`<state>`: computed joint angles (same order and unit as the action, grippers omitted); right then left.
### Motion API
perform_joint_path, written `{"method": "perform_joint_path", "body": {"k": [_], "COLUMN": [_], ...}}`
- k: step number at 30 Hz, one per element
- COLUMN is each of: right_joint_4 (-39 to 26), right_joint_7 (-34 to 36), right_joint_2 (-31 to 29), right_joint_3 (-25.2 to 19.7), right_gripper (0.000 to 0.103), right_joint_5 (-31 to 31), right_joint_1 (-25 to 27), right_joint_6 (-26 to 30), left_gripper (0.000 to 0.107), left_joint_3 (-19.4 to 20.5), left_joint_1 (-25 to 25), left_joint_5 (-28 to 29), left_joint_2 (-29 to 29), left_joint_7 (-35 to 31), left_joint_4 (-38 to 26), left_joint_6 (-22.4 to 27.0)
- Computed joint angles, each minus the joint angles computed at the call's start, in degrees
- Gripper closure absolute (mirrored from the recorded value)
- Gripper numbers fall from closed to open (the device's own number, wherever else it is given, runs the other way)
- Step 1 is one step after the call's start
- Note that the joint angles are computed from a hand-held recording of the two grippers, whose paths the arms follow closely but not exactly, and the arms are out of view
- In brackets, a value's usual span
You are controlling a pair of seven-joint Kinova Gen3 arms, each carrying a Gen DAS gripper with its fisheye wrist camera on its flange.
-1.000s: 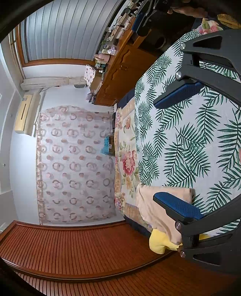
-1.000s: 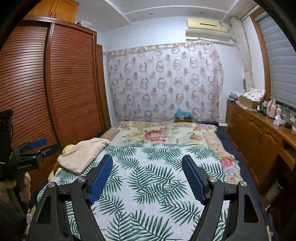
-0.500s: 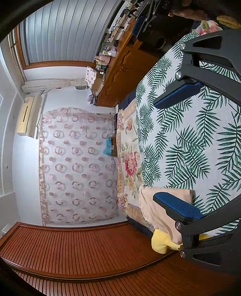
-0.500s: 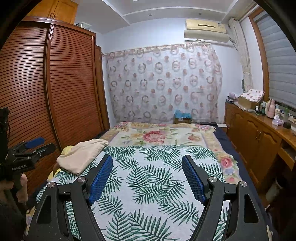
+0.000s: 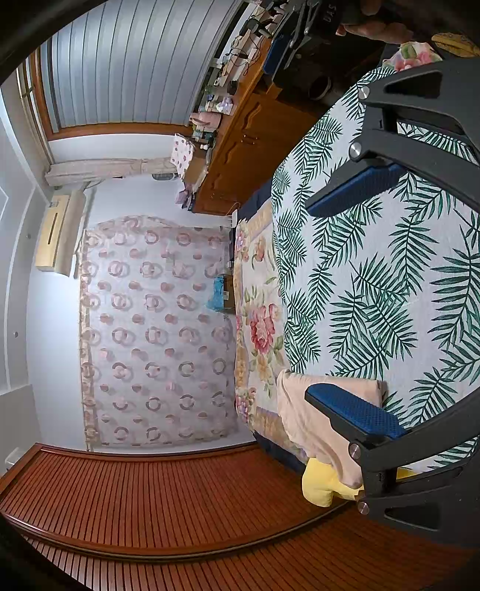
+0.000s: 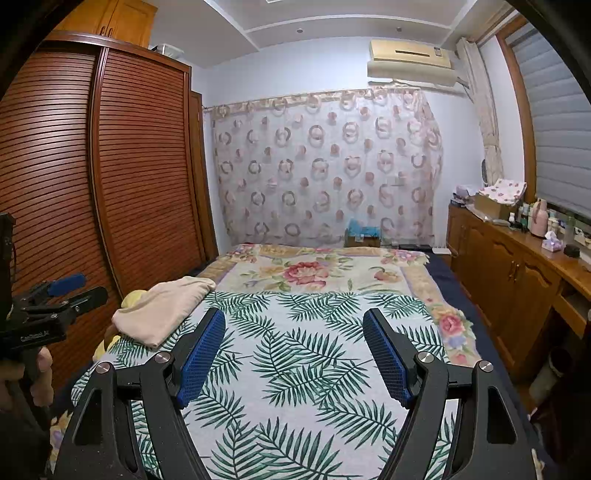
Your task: Fold small clothes
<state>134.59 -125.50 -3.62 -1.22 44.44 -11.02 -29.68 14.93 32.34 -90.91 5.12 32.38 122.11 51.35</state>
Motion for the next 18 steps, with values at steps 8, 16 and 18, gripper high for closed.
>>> {"method": "perform_joint_path", "body": {"k": [8,16,18], "right_joint_4": [-0.2,-0.3,-0.4], "right_joint_7": [-1.5,-2.2,-2.3], "right_joint_2": [0.1,0.3,0.3], "right_joint_3": [0.5,0.6,0.5], "right_gripper": [0.024,0.024,0.024], "right_joint_5": [2.1,3.2,3.3], "right_joint_1": [0.6,1.2,1.3], "right_joint_6": [-0.6,-1.1,-0.9], "left_gripper": [0.016,0.016,0.016], "left_joint_3": [0.1,0.0,0.0], "left_joint_1": [0.1,0.1,0.1], "left_joint_5": [-0.1,-0.3,-0.4], "left_joint_2": [0.1,0.3,0.3], "left_joint_7": [0.1,0.5,0.6], "left_joint_4": [0.0,0.2,0.2], "left_joint_6": [0.2,0.3,0.2]}}
